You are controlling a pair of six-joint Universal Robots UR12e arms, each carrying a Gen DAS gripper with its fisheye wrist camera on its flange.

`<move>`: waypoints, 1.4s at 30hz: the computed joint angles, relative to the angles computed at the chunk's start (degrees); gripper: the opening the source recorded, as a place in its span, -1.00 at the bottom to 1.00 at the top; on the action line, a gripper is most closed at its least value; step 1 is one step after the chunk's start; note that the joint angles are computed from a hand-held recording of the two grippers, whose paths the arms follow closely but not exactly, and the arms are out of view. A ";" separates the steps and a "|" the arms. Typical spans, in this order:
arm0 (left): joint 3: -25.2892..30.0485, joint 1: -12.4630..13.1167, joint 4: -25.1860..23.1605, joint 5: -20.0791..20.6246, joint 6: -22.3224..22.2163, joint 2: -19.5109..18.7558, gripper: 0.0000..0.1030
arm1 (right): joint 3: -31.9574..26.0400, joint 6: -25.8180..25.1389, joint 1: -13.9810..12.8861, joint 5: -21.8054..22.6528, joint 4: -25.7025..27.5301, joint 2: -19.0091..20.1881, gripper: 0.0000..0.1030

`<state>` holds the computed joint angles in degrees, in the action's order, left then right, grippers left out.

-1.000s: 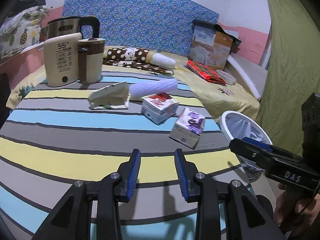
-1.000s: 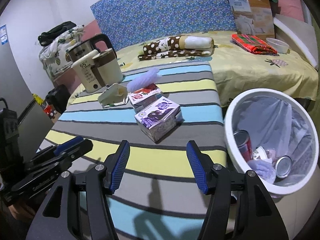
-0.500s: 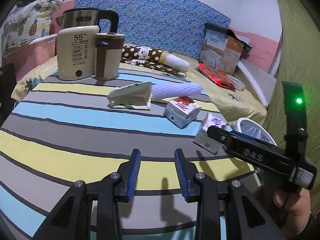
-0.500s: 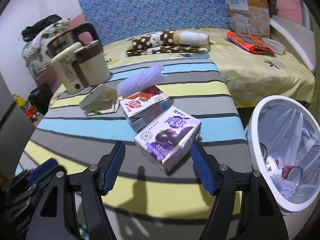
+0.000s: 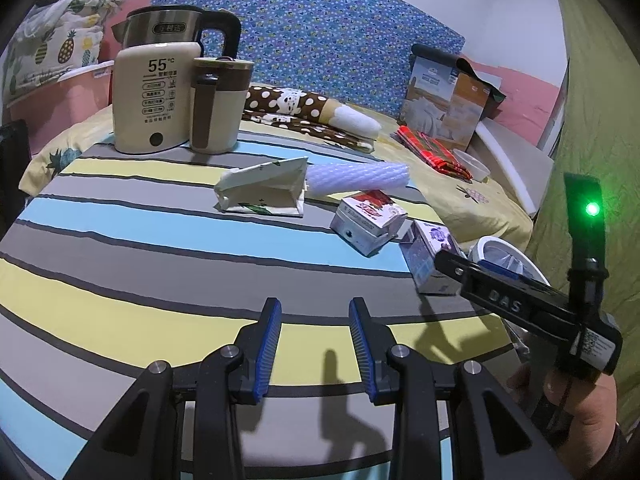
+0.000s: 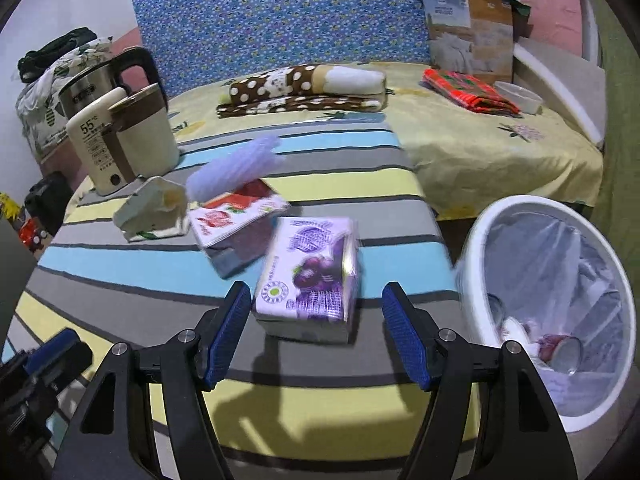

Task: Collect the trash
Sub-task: 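Close right tool on the purple grape milk carton, then grasp the strawberry milk carton with left tool while right tool holds the purple carton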

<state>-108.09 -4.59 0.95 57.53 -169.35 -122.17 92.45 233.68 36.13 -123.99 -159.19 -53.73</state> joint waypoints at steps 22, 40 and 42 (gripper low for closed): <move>3.75 -2.12 -4.06 0.48 3.98 -0.87 -0.32 | 3.77 -7.12 -1.42 7.14 -12.10 -0.41 0.08; 12.88 -4.98 -9.60 -1.60 12.49 -5.80 0.17 | 8.14 -6.71 -1.85 8.04 -20.08 -1.93 0.08; 13.91 -5.15 -10.17 -2.07 13.28 -6.43 0.19 | 8.55 -6.43 -1.97 8.16 -20.43 -2.03 0.08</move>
<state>-94.17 -9.74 -9.21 55.46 -156.07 -128.60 101.00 227.25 34.16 -115.83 -179.62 -55.76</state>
